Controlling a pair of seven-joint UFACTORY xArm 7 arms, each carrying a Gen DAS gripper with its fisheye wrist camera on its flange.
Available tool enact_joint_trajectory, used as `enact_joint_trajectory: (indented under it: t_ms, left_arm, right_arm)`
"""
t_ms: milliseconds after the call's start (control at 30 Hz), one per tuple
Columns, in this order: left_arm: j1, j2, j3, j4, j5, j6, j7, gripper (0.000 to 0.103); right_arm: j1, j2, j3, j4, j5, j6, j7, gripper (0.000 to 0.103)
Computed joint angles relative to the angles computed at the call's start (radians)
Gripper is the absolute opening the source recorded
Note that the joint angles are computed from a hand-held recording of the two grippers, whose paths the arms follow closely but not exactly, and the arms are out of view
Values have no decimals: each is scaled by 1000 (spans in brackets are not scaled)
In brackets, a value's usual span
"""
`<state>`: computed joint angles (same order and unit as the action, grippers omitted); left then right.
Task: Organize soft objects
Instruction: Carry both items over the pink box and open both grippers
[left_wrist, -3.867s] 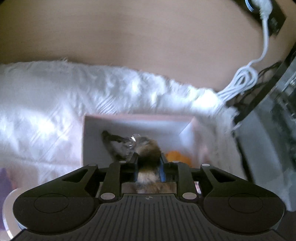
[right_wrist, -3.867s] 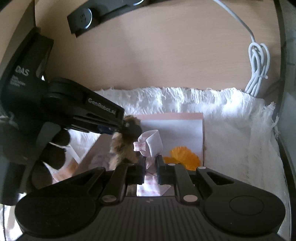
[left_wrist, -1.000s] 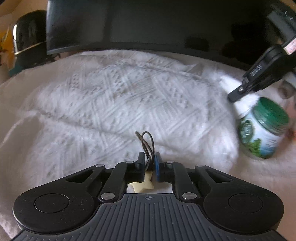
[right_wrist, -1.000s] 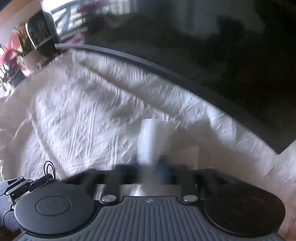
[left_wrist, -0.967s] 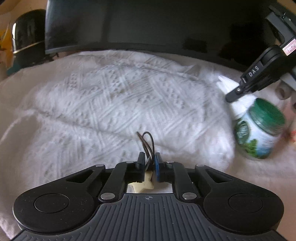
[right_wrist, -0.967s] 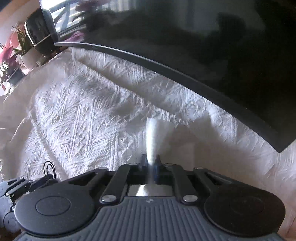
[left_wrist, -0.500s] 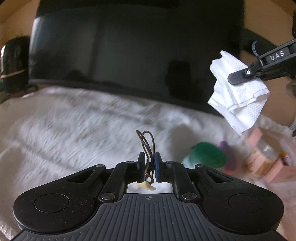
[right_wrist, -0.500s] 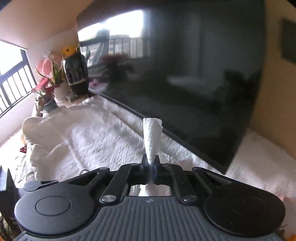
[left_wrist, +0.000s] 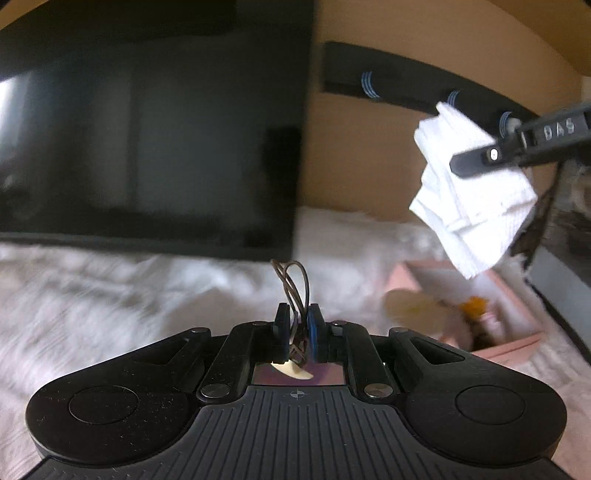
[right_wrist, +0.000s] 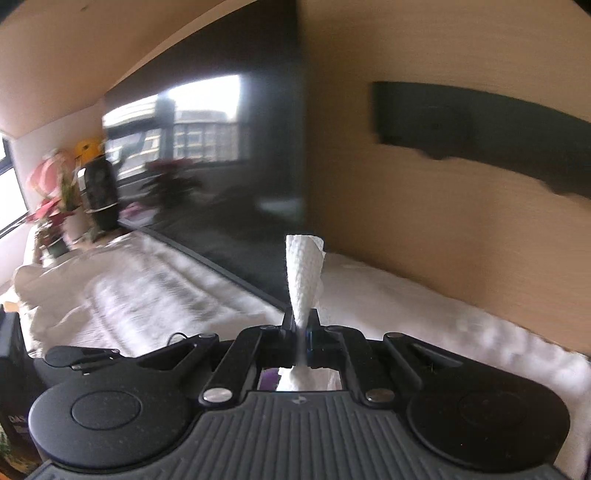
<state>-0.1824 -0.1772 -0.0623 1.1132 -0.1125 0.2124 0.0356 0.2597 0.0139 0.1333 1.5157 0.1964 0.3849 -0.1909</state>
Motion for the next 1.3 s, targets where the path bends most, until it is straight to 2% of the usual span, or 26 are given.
enact_joint_trajectory:
  t_ms: [133,300,367,433,567,633,700,767,800,833,867,933,1033,1133,1167,1233,1300]
  left_arm:
    - [-30,82,-30,102,3,-1,-2,13]
    - [-75,176,-69,214,-8,27,30,13]
    - [-93,223,-87,270,-43,46,63,13]
    - [-95,276,-116,335,-147,80,141,13]
    - [-59,428,-218,529,-450,203,312,15]
    - [-62,526,-227,655,-493,303,286,16]
    - [-107,644,-188,818,-404,424,174,16]
    - [-194,745,-100,980,-206,551,34,16]
    - [-228,773,-70,1019,-122,575,-4,16]
    - [-243,775,-55,1017,-69,579,-18,16]
    - [-240,760,-61,979,-50,541,-13,17]
    - [-205,700,-96,868,-75,432,6,17]
    - [-146,551,-145,632,-141,234,61,17]
    - [-93,403,-186,421,-233,75,142,17]
    - [-85,367,-190,380,-260,49,155,16]
    - [-55,289,-197,283,-363,-3,220,16]
    - [-57,223,-171,188,-416,-71,234,16]
  right_arm:
    - [-28,-65,-32,-111,30,-72,-23,5]
    - [-52,-115,-77,-186,117,-73,-76,5]
    - [-63,-130,-94,-211,141,-81,-89,5]
    - [-71,-142,-120,-231,183,-84,-126,5]
    - [-109,-137,-119,-263,142,-108,-66,5]
    - [-121,-122,-132,-263,151,-102,-65,5]
    - [-132,-106,-136,-260,160,-99,-59,5]
    - [-141,-81,-142,-248,196,-91,-74,5]
    - [-146,-66,-141,-237,210,-83,-77,5]
    - [-153,-52,-140,-228,226,-78,-85,5]
    - [-159,-33,-137,-214,243,-70,-94,5]
    - [-175,-1,-127,-189,269,-46,-107,5]
    - [-199,61,-107,-133,295,11,-129,5]
    - [-200,147,-101,-63,175,88,-30,5]
    - [-196,182,-104,-31,125,126,20,5]
    - [-204,232,-95,19,93,197,75,5]
    - [-212,263,-85,44,81,235,105,5]
